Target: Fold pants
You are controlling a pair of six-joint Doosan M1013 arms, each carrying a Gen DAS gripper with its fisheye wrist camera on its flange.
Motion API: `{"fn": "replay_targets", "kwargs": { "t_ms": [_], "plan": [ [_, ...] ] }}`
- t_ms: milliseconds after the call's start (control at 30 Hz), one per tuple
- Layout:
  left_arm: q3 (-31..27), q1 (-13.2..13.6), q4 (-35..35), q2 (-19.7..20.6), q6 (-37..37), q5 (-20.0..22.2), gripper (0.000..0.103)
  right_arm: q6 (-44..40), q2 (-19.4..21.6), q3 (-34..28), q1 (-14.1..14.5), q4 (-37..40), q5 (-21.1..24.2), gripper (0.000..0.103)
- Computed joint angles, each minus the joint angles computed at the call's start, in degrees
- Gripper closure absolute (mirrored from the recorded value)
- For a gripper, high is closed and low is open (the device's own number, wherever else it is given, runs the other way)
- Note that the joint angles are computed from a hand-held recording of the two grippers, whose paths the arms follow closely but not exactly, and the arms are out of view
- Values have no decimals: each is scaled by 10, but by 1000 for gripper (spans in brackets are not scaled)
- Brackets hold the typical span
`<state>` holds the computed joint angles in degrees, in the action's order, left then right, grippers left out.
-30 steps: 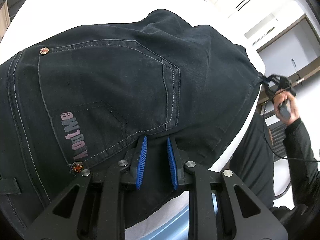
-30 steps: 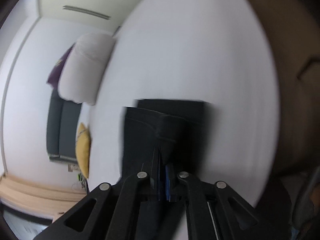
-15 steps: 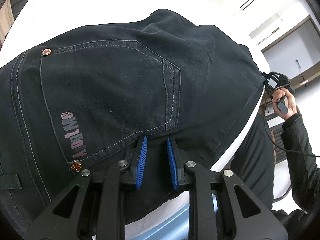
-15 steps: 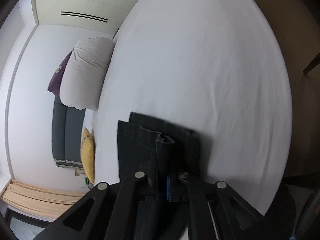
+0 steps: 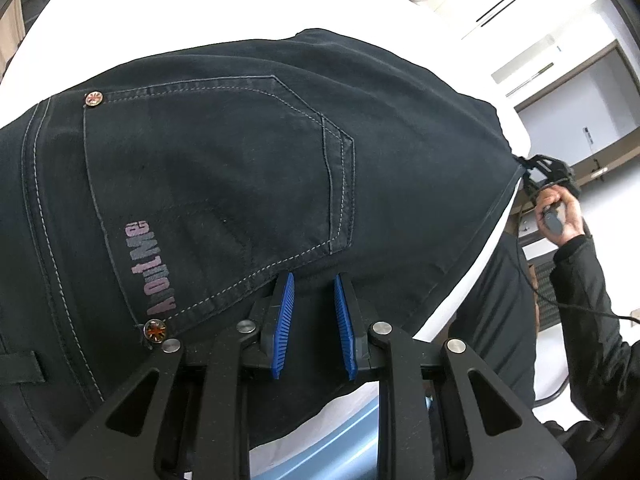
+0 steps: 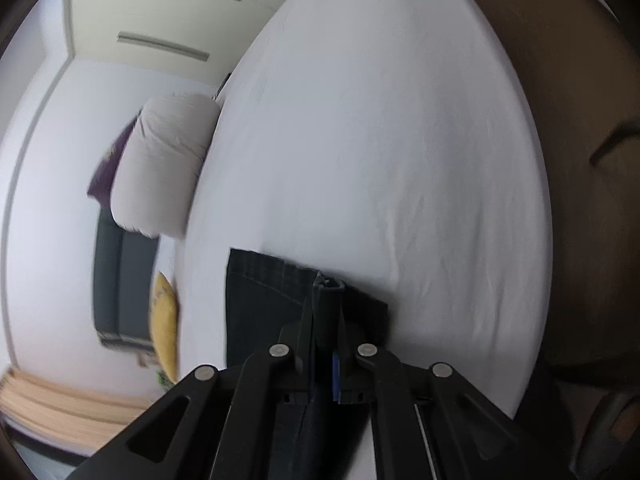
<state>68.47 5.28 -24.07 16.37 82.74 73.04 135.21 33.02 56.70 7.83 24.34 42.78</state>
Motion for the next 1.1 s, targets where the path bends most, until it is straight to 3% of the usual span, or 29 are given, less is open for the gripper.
{"fn": "replay_targets", "kwargs": {
  "t_ms": [100,200,467,767,800,833,867,933,1000,1100],
  "plan": [
    [1,3,-2,-2,11,2,82,-25,12,-11,-7,33,20,98],
    [6,3,1,-7,11,-2,82,-20,16,-27,-4,4,39,98],
    [29,-2,11,-24,5,-31,82,11,0,-1,-1,-11,14,99],
    [49,0,1,-36,8,-56,82,-50,0,-3,-7,12,19,98],
    [54,2,-5,-39,9,-60,82,-43,-4,-8,-5,-28,30,88],
    [59,6,-11,-42,12,-64,82,-16,-7,-18,2,-91,49,72],
    [64,7,-17,-44,13,-71,82,5,-9,-28,8,-145,67,65],
    [70,9,-22,-47,14,-79,82,-4,-19,-38,16,-177,78,63],
    [75,10,-27,-49,15,-85,82,-77,-18,-56,22,-129,79,63],
    [79,12,-31,-51,20,-86,82,-219,25,-142,42,8,143,63]
  ]
}}
